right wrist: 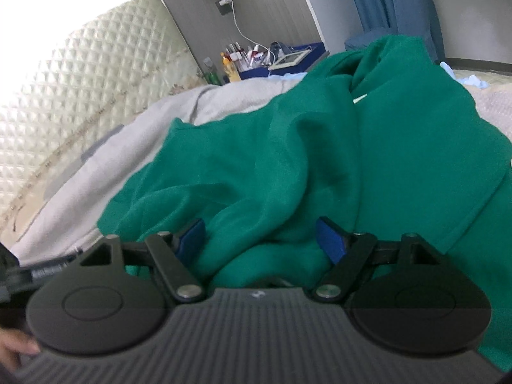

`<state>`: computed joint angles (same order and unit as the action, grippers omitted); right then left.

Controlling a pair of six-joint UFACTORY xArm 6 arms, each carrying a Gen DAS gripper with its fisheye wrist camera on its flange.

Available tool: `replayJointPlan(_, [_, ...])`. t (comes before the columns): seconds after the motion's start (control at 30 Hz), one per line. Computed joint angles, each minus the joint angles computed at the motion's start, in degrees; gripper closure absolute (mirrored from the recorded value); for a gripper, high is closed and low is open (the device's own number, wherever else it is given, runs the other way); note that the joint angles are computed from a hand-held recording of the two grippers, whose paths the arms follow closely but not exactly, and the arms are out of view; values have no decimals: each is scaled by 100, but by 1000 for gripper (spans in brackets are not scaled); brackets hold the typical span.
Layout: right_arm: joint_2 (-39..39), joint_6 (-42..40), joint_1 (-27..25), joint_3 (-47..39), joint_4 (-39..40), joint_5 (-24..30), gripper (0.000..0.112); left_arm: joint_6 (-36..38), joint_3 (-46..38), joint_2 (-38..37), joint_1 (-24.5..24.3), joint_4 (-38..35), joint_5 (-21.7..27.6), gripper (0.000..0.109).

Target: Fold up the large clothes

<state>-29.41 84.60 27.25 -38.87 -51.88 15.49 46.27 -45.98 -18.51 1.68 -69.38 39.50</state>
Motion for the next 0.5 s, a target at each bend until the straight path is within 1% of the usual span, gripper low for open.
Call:
replayJointPlan(0.03, [36,-46,12,-26,24,53,40,91,15,2,-46,-33,-75,76])
replayJointPlan(0.07, [60,-67,38,-51,15,128,43,175,34,-2,-62,-105,-101,79])
replayJointPlan(0.1, [67,-113,70,-67,11,209,51,206,25,1,-60,-162,-105,84])
replayJointPlan(0.13, [74,-223,117,-97,42,305,62,225,19,-2,-43,-226,-89,87])
replayJointPlan(0.17, [94,-266,156,-135,25,389,68,246,6,-11,-22,-291,-59,88])
replayJointPlan(0.2, [80,-292,206,-165,-22,500,79,299,14,-46,4,-353,-33,90])
replayJointPlan(0.23, [39,-295,259,-181,-103,615,86,357,41,-112,43,-415,3,91])
replayJointPlan(0.33, [-149,-177,396,-175,-469,809,92,520,53,-310,149,-608,167,92])
replayJointPlan(0.43, [-458,-25,581,-100,-826,1040,94,637,136,-608,263,-761,352,92])
replayJointPlan(0.5, [-669,84,756,-47,-963,1231,94,611,219,-830,376,-734,507,92])
